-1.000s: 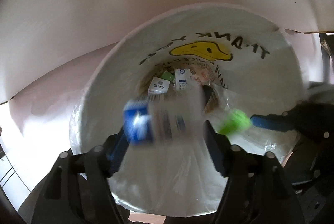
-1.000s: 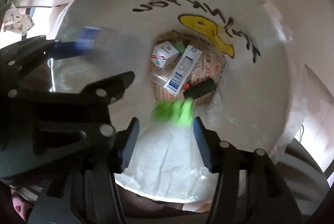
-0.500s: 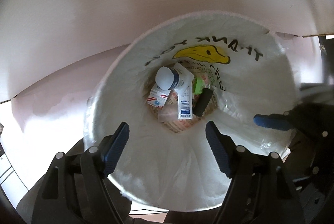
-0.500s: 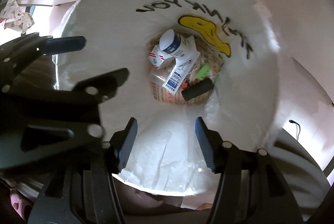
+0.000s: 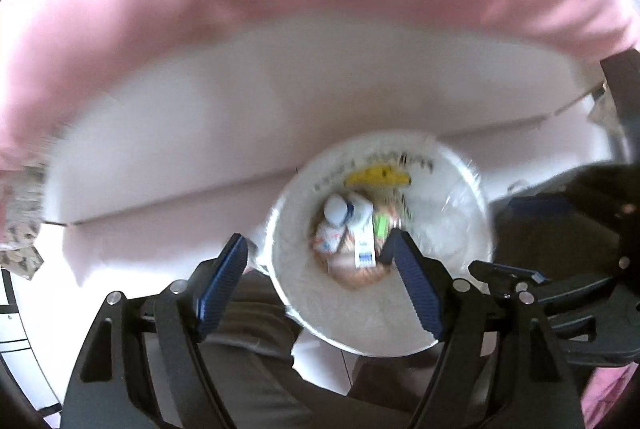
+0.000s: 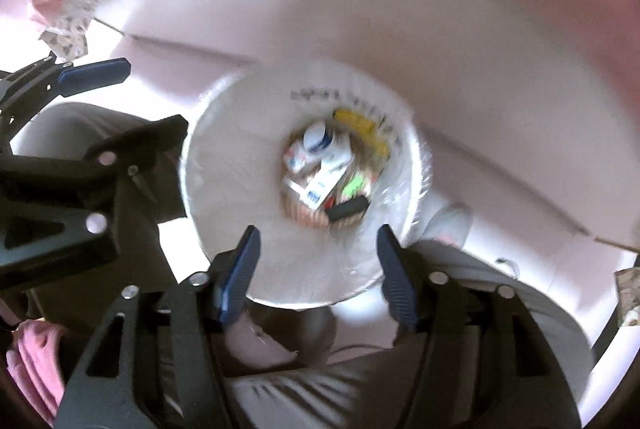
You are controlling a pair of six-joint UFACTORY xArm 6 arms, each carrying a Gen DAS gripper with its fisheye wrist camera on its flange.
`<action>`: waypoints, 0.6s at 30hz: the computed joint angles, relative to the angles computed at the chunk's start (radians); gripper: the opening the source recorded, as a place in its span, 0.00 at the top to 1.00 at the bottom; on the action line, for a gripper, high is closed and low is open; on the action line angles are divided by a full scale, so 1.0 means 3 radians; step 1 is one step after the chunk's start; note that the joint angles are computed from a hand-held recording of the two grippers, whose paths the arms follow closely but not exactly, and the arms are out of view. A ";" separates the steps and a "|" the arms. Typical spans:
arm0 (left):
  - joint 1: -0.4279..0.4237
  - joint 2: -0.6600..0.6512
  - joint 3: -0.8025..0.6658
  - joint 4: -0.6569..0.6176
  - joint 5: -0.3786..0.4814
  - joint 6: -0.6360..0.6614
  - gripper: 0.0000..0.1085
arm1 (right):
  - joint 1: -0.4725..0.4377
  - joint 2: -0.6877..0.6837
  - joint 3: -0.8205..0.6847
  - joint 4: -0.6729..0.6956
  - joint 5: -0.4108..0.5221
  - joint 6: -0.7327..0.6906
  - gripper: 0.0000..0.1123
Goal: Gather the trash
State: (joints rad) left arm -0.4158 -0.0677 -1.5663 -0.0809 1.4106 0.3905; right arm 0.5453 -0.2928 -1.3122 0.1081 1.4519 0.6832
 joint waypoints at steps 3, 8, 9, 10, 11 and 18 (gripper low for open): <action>0.0055 -0.0154 -0.0109 -0.0091 -0.0045 0.0008 0.28 | 0.0137 -0.0064 -0.0229 -0.0281 0.0091 0.0149 0.36; 0.0131 -0.0394 -0.0255 -0.0175 -0.0146 0.0046 0.20 | 0.0433 -0.0078 -0.0693 -0.0811 0.0379 0.0333 0.34; 0.0150 -0.0447 -0.0276 -0.0212 -0.0153 0.0061 0.19 | 0.0527 -0.0075 -0.0803 -0.0947 0.0459 0.0377 0.34; 0.0164 -0.0502 -0.0291 -0.0239 -0.0165 0.0077 0.17 | 0.0603 -0.0048 -0.0900 -0.1053 0.0521 0.0420 0.34; 0.0163 -0.0557 -0.0270 -0.0250 -0.0198 0.0088 0.15 | 0.0705 -0.0040 -0.1002 -0.1199 0.0604 0.0488 0.34; 0.0229 -0.0971 -0.0198 -0.0336 -0.0332 0.0234 0.12 | 0.1293 0.0011 -0.1542 -0.1884 0.0932 0.0935 0.28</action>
